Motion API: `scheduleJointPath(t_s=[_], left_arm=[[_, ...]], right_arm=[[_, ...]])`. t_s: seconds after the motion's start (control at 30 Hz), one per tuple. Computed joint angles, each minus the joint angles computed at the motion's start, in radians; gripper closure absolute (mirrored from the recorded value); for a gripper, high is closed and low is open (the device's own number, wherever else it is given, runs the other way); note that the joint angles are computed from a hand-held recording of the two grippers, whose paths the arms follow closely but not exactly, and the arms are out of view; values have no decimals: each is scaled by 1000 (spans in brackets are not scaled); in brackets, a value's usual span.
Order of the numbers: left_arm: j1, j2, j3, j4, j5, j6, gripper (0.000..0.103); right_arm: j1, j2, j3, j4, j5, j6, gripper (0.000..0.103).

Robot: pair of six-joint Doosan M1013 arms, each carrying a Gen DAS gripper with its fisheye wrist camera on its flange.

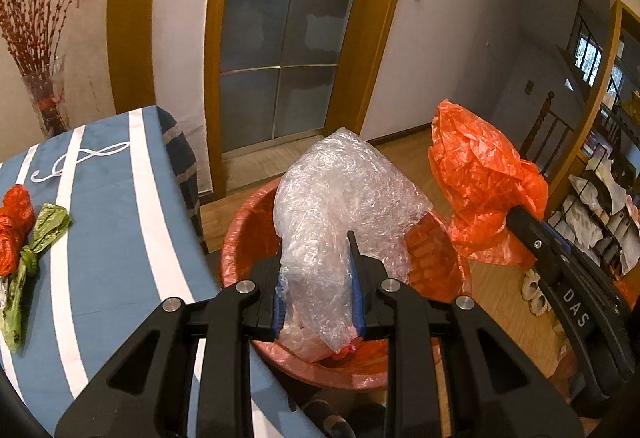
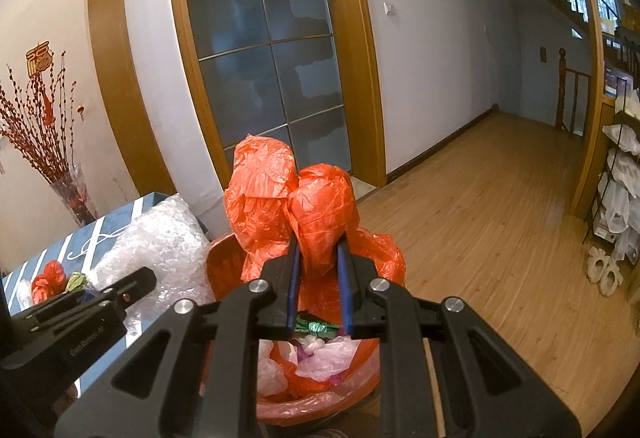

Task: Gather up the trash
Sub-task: 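Carry both bags over the orange basket and open both tools to drop them, then return to the table and grasp the clear plastic bag with the left tool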

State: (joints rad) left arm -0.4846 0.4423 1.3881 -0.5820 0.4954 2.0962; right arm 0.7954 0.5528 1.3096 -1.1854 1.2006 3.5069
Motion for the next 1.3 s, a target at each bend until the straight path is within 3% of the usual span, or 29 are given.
scheduleJointPath(t_s=[0.43, 0.6, 0.7, 0.8, 1.3], left_arm=[[5, 24, -24, -55, 29, 37, 78], [5, 35, -35, -43, 46, 13, 73], [8, 43, -44, -35, 62, -4, 62], [9, 46, -44, -4, 64, -33, 57], [38, 23, -14, 114, 16, -156, 44]], right_arm=[[-13, -14, 33, -20, -51, 61, 85], [-27, -30, 61, -34, -122, 105, 81], [-36, -38, 73, -35, -155, 119, 74], [-41, -42, 81, -29, -171, 131, 67], [-24, -34, 57, -17, -105, 72, 44]])
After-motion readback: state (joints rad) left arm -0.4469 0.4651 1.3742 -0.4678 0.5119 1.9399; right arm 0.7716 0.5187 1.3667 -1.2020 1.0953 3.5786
